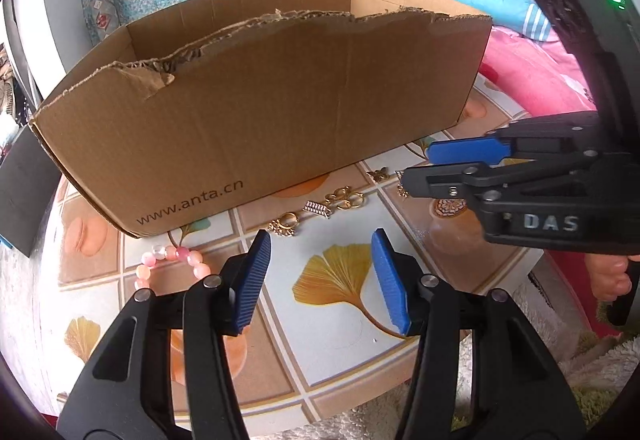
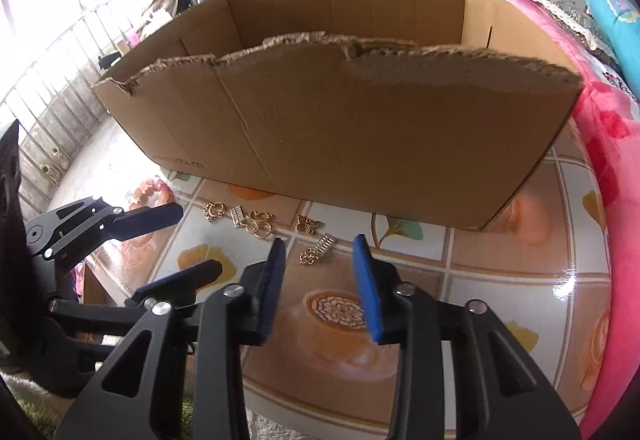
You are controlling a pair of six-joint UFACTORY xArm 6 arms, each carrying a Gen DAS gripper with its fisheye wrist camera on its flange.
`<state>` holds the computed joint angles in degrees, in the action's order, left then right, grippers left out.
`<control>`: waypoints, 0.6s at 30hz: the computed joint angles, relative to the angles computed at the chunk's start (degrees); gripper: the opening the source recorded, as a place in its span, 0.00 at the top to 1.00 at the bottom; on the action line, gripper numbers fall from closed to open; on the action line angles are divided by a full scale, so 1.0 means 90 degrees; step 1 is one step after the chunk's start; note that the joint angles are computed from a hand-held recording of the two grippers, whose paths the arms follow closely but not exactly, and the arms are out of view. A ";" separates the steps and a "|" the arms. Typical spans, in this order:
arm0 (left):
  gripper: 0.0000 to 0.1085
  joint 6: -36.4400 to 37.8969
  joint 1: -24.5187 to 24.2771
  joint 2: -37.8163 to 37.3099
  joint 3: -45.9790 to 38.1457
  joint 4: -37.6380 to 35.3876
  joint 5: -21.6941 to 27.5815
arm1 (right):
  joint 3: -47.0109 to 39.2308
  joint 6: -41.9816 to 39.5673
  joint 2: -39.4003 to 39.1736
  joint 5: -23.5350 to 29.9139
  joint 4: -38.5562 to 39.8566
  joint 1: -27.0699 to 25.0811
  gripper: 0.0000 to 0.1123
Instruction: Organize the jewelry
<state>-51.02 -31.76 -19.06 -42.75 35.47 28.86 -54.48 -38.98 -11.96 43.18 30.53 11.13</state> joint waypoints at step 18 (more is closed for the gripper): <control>0.57 0.0083 0.0104 -0.0133 0.0175 -0.0119 -0.0181 | 0.0105 0.0308 -0.0043 0.0047 -0.0539 0.0168 0.96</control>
<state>-50.27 -30.82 -20.25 -41.18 34.39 27.23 -53.53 -36.21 -12.35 43.61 25.69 12.64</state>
